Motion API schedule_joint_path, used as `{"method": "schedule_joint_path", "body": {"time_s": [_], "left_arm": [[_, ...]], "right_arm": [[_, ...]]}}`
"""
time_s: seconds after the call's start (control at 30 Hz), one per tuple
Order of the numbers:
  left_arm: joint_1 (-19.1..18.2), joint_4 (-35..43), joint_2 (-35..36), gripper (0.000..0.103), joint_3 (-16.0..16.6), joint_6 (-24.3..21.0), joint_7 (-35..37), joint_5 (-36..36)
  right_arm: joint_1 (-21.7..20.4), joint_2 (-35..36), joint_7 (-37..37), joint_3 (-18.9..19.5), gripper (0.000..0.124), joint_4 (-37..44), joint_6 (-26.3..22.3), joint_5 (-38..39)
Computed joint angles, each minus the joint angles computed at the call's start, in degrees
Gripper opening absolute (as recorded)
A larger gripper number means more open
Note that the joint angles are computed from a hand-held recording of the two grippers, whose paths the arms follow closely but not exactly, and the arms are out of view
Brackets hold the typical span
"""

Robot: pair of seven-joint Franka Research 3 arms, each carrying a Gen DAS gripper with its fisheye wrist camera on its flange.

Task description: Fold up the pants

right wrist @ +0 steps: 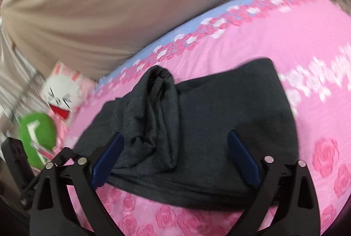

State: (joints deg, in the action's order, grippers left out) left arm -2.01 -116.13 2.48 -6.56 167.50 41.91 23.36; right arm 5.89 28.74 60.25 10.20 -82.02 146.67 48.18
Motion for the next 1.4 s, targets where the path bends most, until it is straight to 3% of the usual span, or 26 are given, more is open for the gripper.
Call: {"method": "schedule_joint_path", "body": {"time_s": [0.17,0.2,0.23,0.27,0.3,0.33,0.47,0.57,0.6,0.63,0.7,0.73,0.8,0.9,1.03,1.13,1.27,1.4], "left_arm": [[1.17,-4.27,-1.76,0.087,0.63,3.27,0.18,0.41],[1.19,-4.90,-1.87,0.087,0.37,4.40,2.12,-1.78],[1.24,-5.32,-1.87,0.087,0.19,5.57,4.60,-4.36],[1.23,-5.44,-1.76,0.087,0.10,6.41,5.52,-5.16],[1.20,-5.50,-1.68,0.087,0.02,6.64,6.26,-5.88],[1.13,-5.47,-1.68,0.087,-0.18,6.43,7.80,-7.44],[0.68,-5.51,-2.20,0.087,-0.46,5.91,9.78,-8.19],[0.31,-5.56,-2.53,0.087,-0.62,5.93,7.49,-4.59],[-0.02,-5.42,-2.30,0.087,-0.89,5.88,9.69,-6.72],[-0.28,-5.17,-1.90,0.087,-1.13,5.91,12.03,-9.05],[-0.71,-3.83,-0.86,0.087,-1.50,5.02,13.91,-10.92],[-0.78,-3.08,-0.29,0.087,-1.97,4.86,16.36,-13.78],[-0.75,-1.32,0.81,0.087,-2.96,4.00,20.72,-19.68],[-0.59,1.55,2.23,0.087,-3.88,1.42,24.01,-25.33],[-2.23,5.12,3.68,0.087,-1.97,-1.99,17.16,-17.91],[-2.49,6.87,4.52,0.087,-2.02,-3.37,15.76,-15.70],[-3.47,11.05,7.78,0.087,-2.00,-7.74,14.01,-12.70],[-4.90,13.54,9.58,0.087,-1.40,-11.71,11.36,-8.74]], "right_arm": [[4.61,6.04,8.28,-1.89,0.092,8.33,-4.05,-8.33],[5.60,6.35,8.94,-2.22,0.077,8.16,-2.34,-9.98],[7.44,6.02,10.19,-3.51,0.052,7.10,0.75,-12.88],[8.24,6.12,11.16,-3.91,0.038,7.26,1.42,-15.75],[7.04,6.30,10.35,-2.31,0.026,8.29,-0.04,-14.60],[5.97,4.98,9.28,-0.84,0.024,7.41,1.14,-12.98],[1.32,-3.48,-0.56,3.83,0.022,0.09,8.43,-3.36],[3.07,-9.27,-1.86,0.01,0.023,-7.61,17.03,-4.56],[4.01,-9.52,0.89,-2.34,0.023,-8.83,17.14,-7.50],[5.27,-8.29,6.79,-5.95,0.023,-8.93,15.07,-12.35],[5.37,-4.11,15.35,-8.95,0.023,-6.08,9.43,-18.20],[3.78,-2.34,16.21,-8.13,0.023,-5.76,7.75,-17.44],[-0.56,-2.95,10.12,-3.03,0.024,-8.09,10.19,-10.52],[-1.26,-3.52,8.29,-2.24,0.024,-8.37,10.05,-8.83],[-5.37,-7.38,-1.18,1.86,0.022,-11.97,11.23,2.36],[-4.41,-10.13,-3.96,-0.24,0.017,-13.99,12.93,4.21],[0.66,-7.84,11.75,-8.26,0.019,-13.00,10.12,-11.32],[-4.23,-10.44,3.23,-2.67,0.027,-15.03,9.41,-0.36]]}}
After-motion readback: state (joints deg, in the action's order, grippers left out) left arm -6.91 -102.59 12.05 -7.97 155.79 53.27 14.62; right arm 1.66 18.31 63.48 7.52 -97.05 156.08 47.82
